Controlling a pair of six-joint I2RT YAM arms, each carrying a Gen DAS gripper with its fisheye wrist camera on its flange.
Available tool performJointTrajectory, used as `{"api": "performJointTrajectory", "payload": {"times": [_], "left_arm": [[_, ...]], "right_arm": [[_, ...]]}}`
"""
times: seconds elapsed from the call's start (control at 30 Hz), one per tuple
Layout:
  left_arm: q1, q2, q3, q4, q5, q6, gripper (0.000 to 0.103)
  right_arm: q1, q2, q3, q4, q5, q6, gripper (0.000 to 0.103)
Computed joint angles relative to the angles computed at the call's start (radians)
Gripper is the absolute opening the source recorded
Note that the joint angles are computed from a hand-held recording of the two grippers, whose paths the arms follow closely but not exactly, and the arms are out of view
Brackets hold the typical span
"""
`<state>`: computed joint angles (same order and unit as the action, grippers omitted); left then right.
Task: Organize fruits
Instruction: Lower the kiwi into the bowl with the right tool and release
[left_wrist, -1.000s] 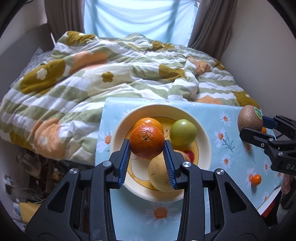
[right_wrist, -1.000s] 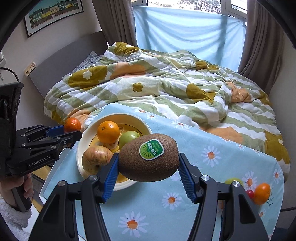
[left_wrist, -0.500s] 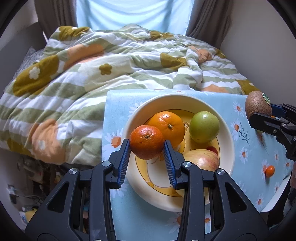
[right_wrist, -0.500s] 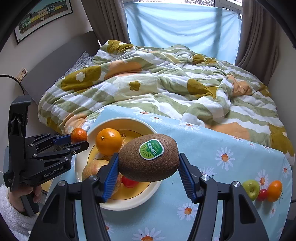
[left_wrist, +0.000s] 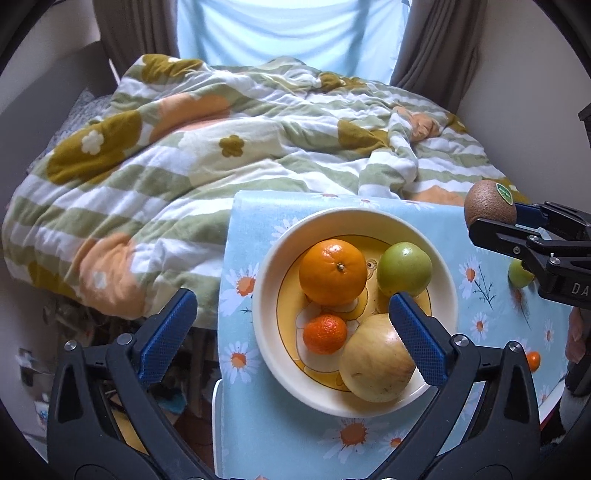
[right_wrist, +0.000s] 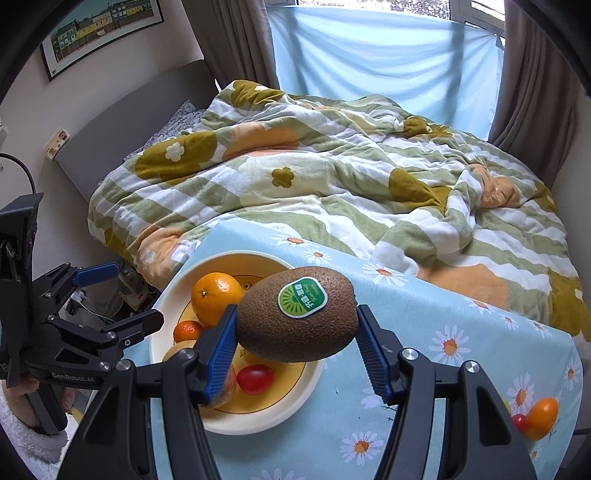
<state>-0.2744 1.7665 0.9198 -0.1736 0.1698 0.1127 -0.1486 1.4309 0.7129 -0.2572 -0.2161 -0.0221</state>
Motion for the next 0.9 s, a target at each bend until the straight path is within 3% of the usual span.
{"api": "performJointTrajectory", "payload": {"times": [0.47, 0.9], "left_arm": [[0.024, -0.027, -0.045, 0.0, -0.017, -0.027, 0.103], [0.04, 0.022, -0.035, 0.002, 0.004, -0.026, 0.103]], "right_arm": [[0.077, 0.264, 0.17, 0.05, -0.065, -0.016, 0.058], [0.078, 0.436, 0.258, 0.044, -0.144, 0.061, 0.058]]}}
